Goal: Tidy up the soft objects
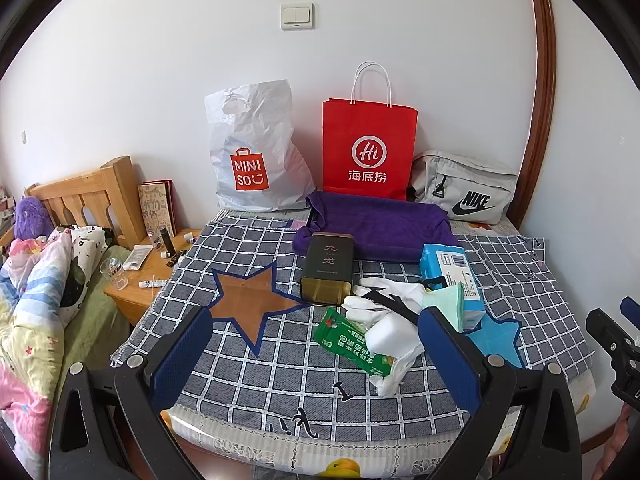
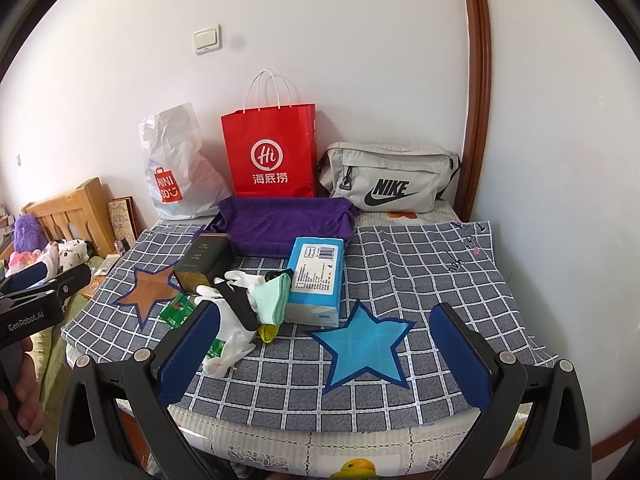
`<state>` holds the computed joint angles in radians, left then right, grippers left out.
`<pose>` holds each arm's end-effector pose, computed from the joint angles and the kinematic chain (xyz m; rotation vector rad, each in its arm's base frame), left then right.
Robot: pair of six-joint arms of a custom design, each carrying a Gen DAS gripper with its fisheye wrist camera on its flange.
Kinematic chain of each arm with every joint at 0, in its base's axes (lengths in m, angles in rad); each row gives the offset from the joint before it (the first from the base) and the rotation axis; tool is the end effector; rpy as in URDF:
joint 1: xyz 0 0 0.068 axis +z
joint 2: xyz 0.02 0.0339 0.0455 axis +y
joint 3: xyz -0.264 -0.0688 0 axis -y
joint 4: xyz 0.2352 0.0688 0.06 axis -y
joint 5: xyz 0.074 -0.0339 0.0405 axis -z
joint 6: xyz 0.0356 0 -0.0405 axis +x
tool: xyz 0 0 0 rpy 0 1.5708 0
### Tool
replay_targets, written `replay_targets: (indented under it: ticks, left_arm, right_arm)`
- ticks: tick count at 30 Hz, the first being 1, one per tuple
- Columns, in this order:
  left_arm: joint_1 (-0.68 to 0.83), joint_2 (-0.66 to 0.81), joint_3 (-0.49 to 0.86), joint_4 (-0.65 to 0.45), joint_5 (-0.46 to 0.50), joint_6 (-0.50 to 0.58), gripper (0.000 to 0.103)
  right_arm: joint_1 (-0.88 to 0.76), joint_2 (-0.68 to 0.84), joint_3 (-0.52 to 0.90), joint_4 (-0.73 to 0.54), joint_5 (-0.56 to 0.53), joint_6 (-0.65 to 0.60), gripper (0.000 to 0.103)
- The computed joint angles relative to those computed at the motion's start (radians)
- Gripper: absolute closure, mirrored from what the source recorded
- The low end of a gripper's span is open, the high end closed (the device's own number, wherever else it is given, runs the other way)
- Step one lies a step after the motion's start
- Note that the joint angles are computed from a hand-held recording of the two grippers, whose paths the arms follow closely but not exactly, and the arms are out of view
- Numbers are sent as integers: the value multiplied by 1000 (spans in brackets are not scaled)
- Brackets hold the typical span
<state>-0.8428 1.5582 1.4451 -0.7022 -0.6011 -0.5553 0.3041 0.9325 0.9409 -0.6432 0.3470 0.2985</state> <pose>0.2333 -0.2315 0.3353 0.0474 2.2145 -0.0398 0.1791 0.0435 0.3238 0.1848 2.1547 -0.0374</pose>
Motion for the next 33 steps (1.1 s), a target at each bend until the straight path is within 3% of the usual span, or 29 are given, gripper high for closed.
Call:
replay_targets:
  ticks: [33]
  left_arm:
    - [-7,5,1,1,-8,-2,0]
  right_arm:
    - [35,-7,-3,-3,27,11,0]
